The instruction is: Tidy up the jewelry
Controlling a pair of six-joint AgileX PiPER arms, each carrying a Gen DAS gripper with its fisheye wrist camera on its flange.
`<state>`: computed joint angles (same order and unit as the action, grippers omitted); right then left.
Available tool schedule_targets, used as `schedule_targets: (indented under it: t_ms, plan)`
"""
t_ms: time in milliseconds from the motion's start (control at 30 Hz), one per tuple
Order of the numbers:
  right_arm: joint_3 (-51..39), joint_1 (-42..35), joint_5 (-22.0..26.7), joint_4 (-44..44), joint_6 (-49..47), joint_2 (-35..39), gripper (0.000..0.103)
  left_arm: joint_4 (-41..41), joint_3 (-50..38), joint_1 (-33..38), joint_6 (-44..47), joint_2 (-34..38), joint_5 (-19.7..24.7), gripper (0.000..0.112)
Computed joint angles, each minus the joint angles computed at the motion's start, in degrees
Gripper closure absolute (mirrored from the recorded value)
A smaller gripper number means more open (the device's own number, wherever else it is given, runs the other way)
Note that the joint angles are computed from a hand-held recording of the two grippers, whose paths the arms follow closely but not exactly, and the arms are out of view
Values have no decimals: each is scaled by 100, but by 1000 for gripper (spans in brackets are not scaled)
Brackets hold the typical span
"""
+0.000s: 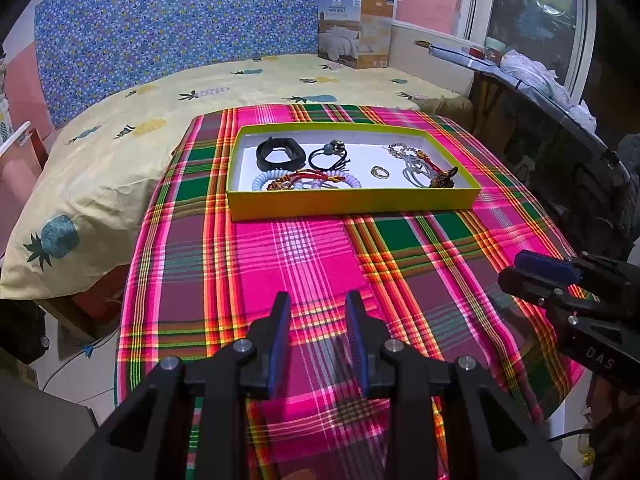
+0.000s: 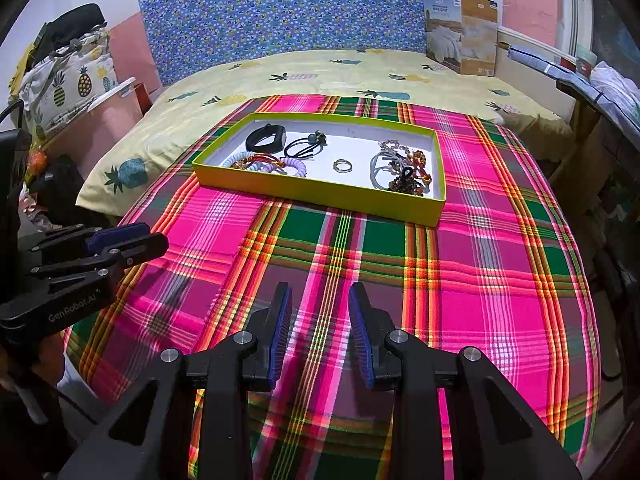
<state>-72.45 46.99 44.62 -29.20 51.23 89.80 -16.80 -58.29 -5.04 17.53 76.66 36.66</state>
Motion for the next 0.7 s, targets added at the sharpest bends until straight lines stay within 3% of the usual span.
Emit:
schedule_targets:
  t_ms: [700]
  plan:
    - [-28,-11,5,15,-27,20,73,395,30,-158,-409,44,-108,83]
